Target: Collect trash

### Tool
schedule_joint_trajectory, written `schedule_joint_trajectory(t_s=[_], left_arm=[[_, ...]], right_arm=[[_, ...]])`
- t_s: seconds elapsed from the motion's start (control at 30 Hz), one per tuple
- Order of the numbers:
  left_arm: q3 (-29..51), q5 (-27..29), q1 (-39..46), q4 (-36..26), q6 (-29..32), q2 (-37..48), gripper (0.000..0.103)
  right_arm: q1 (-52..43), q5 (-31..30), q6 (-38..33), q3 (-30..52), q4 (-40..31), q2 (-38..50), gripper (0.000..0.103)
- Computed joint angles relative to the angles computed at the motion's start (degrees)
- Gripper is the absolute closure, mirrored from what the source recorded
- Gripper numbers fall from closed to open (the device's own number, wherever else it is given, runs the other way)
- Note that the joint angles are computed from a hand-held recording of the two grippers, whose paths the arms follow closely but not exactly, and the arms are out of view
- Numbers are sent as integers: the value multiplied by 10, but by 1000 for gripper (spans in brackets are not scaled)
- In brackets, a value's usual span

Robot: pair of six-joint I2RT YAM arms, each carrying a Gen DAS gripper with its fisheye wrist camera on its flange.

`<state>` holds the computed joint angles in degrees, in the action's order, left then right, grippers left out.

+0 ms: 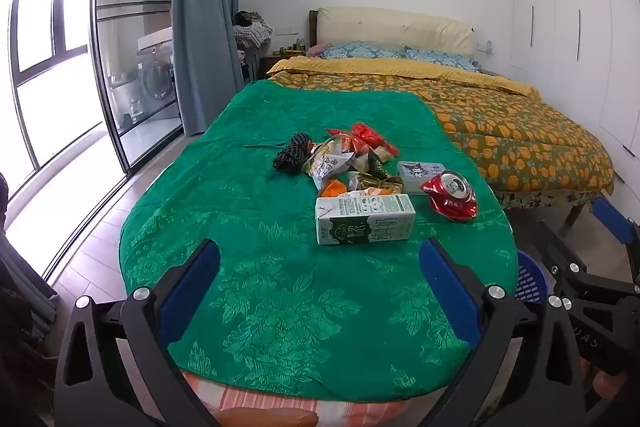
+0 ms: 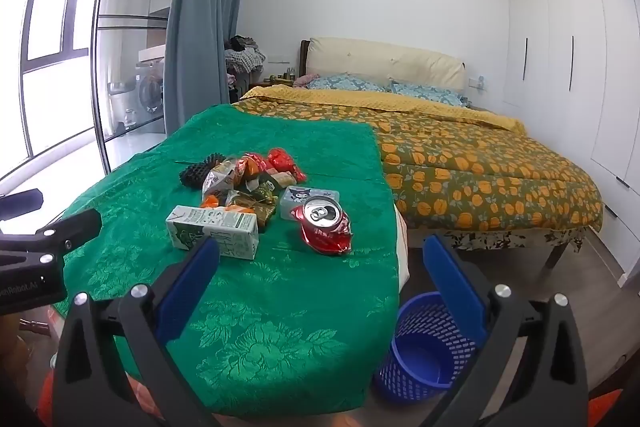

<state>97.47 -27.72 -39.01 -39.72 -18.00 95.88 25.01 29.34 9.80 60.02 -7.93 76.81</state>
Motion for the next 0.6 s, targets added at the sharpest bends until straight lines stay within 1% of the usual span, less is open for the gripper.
schedule_joint_trajectory(t_s=[0.5, 0.6], left_arm=[[3, -6, -3, -7, 1, -1, 4], [-12, -1, 1, 4, 2, -4, 4]], right_arm=[[2, 4, -1, 4, -8, 1, 5], [3, 5, -2, 3, -7, 0, 5]])
